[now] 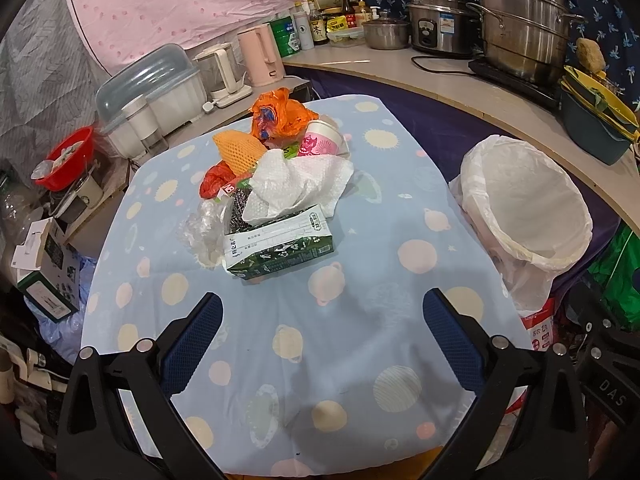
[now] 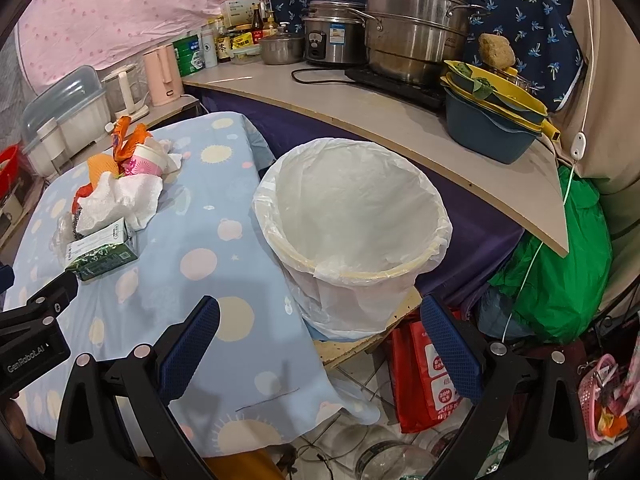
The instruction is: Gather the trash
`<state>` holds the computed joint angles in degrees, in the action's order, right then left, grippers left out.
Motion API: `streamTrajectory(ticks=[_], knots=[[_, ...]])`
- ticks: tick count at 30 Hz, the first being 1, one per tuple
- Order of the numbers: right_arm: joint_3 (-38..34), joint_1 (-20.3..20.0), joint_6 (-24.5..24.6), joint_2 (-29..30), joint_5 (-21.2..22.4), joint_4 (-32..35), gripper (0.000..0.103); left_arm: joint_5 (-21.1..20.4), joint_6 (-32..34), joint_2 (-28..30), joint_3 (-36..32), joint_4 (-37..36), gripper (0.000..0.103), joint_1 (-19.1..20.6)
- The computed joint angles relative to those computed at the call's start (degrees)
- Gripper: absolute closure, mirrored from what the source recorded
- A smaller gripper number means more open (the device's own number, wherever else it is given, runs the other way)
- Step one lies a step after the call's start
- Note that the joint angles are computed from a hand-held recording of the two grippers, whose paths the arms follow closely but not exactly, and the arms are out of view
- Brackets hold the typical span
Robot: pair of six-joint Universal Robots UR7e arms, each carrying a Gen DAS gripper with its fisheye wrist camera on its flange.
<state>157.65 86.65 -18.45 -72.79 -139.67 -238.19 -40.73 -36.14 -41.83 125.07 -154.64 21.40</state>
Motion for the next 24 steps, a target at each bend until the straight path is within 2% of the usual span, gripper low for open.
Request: streamTrajectory(ticks=[6, 14, 24], knots=[[-1.3, 0.2, 0.8, 2.1, 0.0, 0.1, 0.007, -1.3, 1.5, -0.3, 0.0, -1.8, 0.007, 2.3], [-5.3, 1.6, 1.1, 7.6, -0.2, -0.4, 0.007, -2.7, 4.6, -2.1, -0.1, -7.4, 0.007, 9.6], [-17.8, 5.0, 1.3, 15.2, 5.4, 9.8, 0.008, 0.9, 8.6, -6.2, -0.8, -10.3, 0.007, 20.3]])
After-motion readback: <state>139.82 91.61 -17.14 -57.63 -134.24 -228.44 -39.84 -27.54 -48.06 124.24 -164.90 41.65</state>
